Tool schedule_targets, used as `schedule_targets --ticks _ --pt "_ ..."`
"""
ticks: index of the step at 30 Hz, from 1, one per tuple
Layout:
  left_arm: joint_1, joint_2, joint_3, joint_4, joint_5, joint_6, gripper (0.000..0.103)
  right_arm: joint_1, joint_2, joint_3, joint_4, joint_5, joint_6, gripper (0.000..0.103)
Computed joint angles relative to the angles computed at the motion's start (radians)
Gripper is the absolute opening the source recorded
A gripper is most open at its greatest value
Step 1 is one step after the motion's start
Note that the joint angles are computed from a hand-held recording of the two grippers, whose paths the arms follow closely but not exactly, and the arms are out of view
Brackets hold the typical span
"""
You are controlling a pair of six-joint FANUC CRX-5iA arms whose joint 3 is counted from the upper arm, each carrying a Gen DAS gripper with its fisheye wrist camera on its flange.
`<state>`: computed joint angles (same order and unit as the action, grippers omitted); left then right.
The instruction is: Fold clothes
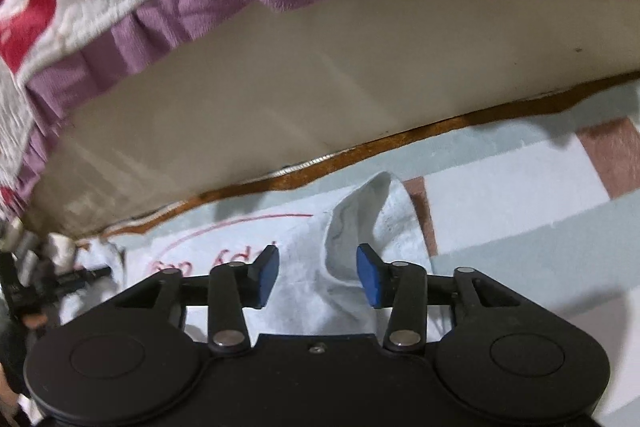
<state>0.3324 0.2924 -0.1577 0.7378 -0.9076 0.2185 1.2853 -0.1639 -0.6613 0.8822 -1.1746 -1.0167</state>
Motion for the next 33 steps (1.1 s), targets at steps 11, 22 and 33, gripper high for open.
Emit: schedule_targets --ticks 11,22,33 --pt "0.258 -0.14 -0.195 0.491 -0.331 -0.498 0.002 0.043 0.014 -0.053 0.16 -0.058 0.029 0.005" --pt "0.77 -0.123 -0.088 -0.061 -0.68 -0.476 0.003 0.31 -0.043 -0.066 0.019 -0.325 -0.215 0.005" --pt "0.736 -0.181 -0.128 0.09 -0.735 -0.824 0.046 0.293 0.009 -0.057 0.042 -0.301 -0.27 0.005"
